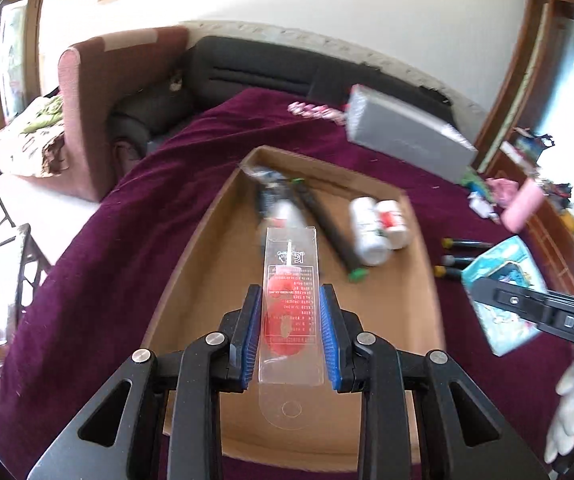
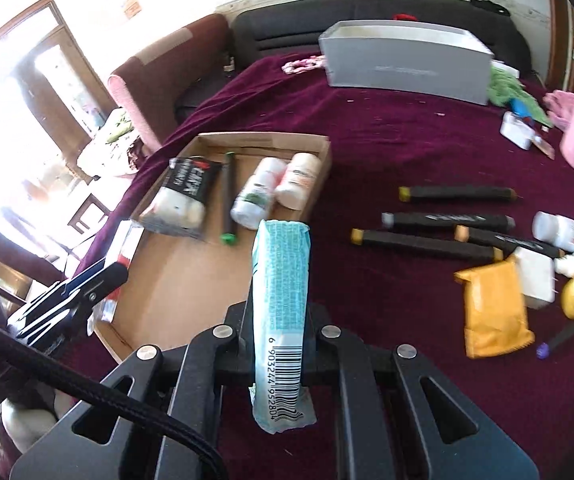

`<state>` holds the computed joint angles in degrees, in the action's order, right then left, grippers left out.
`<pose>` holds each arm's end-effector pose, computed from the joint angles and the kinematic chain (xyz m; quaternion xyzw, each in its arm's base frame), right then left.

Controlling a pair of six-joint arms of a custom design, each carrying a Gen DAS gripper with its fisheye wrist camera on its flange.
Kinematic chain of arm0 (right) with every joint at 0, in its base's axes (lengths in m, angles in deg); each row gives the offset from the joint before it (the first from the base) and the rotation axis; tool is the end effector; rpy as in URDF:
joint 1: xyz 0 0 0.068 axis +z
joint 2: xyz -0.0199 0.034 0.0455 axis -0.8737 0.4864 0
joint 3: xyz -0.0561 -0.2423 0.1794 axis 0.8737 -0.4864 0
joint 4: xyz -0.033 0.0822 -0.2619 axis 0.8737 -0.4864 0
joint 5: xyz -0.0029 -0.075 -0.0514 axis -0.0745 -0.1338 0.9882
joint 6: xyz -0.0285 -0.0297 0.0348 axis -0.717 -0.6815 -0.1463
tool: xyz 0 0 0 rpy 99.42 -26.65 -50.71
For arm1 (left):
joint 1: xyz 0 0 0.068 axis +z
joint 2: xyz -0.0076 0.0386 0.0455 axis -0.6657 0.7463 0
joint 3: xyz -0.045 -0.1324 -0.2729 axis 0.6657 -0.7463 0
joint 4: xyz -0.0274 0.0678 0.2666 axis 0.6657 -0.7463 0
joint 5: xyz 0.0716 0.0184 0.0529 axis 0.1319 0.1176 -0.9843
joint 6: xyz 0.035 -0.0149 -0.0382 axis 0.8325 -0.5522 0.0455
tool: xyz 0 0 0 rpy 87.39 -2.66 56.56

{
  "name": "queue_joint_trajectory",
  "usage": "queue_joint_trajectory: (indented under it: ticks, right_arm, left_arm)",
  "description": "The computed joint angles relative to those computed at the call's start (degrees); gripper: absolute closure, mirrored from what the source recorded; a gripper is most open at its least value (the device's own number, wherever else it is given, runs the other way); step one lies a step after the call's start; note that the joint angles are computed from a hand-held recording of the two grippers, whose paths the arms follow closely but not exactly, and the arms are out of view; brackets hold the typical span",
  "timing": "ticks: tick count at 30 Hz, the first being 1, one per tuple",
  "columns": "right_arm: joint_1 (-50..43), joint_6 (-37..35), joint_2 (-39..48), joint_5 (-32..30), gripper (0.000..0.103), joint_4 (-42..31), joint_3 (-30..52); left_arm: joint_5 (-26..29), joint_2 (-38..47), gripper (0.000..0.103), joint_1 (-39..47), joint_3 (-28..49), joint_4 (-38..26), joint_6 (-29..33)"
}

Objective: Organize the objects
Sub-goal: 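Carry the clear package and teal snack pack into the cardboard tray and release both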

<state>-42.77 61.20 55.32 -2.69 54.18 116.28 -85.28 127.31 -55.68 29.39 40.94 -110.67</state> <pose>0.3267 0.1196 0.2446 -0.1918 0.9238 0.2098 0.2566 0.2073 -0.0450 0.2350 -0.1446 0.9153 -0.0534 0.3721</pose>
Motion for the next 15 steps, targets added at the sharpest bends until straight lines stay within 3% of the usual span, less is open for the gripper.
queue_joint_trajectory:
  ticks: [7,15]
  right_arm:
    - [5.6,4.5,8.1,1.3,0.093,0.0,7.4]
    - [8.4,7.9,17.6,3.7,0.093,-1.8,17.9]
  left_arm:
    - [2.9,9.5,0.079,5.7,2.9,2.5,5.2]
    - [7.3,16.4,0.079,9.7,6.3,3.4,6.7]
